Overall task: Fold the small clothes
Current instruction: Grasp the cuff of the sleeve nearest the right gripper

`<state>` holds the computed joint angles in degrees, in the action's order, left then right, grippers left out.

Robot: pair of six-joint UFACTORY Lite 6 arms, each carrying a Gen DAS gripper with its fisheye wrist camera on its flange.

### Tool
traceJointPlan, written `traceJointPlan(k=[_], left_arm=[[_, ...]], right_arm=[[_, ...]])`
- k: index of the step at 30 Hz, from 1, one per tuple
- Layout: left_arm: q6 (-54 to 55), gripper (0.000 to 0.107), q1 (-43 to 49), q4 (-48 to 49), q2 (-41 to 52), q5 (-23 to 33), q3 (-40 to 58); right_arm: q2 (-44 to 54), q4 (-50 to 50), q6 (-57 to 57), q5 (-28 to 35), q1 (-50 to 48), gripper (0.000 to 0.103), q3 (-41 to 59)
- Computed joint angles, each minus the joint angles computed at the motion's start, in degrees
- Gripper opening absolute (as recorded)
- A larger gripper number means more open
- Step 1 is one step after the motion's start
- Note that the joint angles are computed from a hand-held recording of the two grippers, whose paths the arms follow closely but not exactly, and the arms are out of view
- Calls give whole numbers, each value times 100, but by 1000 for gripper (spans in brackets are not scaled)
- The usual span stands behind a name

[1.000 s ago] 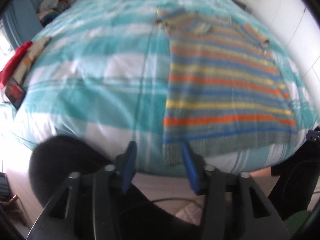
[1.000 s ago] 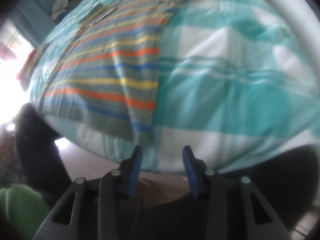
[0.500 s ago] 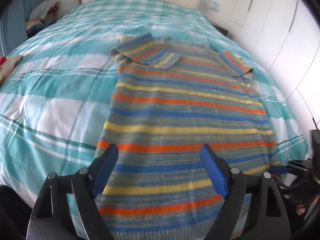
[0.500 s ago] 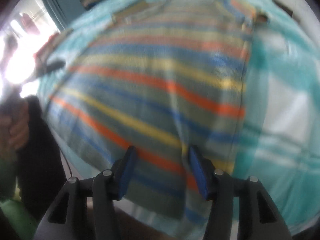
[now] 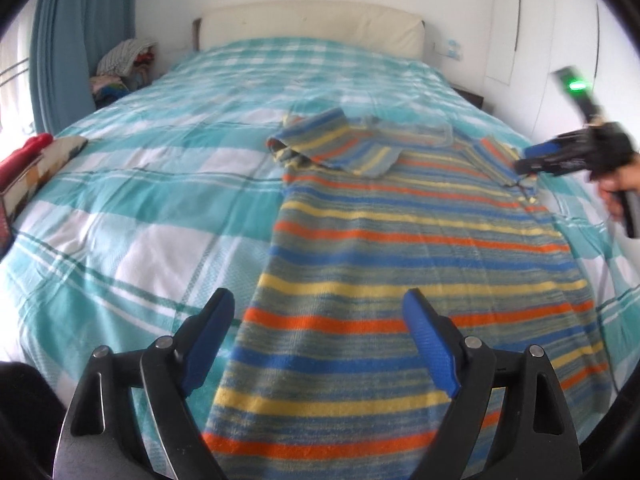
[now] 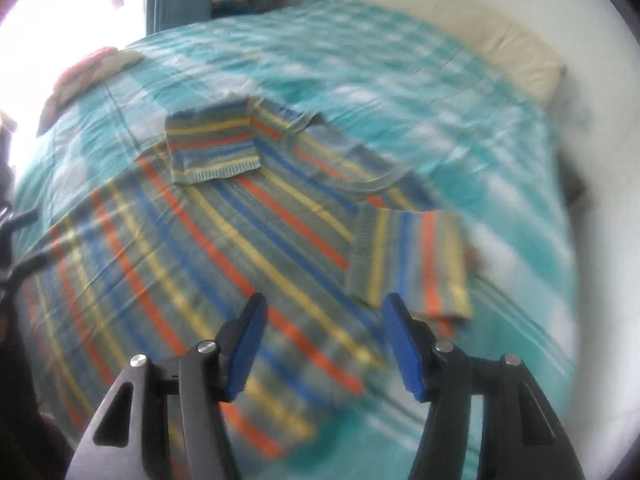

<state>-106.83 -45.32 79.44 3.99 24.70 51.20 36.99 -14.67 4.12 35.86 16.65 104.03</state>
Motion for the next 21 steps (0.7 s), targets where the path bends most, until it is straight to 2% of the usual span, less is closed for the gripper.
traceJointPlan(k=[3, 4, 5, 6, 10, 14, 18, 21], left_arm=[[90, 87, 33, -140, 25, -64, -40], [149, 87, 44, -195, 50, -69, -24], [173, 87, 53, -218, 71, -64, -11], [179, 87, 53, -226, 73, -56, -10], [280, 87, 168, -358, 93, -268, 17], [328, 87, 312, -530, 118, -637, 24], [328, 87, 258, -599, 245, -694, 71], [439, 87, 207, -741, 399, -741, 171]], right_arm=[[1641, -326, 333, 72, -244, 53, 1589], [1844, -246, 546, -11, -378, 41, 1785], [1807, -157, 826, -74, -480, 12, 1741], [1545, -158, 1135, -202, -605, 3, 1457], [-651, 462, 963, -1114, -1532, 3, -859], [-2911, 2836, -774, -1580, -3302, 3, -2992], [-4117, 5234, -2989, -777, -5131, 3, -4288], [-4094, 6956, -4657, -317, -6075, 3, -5058]])
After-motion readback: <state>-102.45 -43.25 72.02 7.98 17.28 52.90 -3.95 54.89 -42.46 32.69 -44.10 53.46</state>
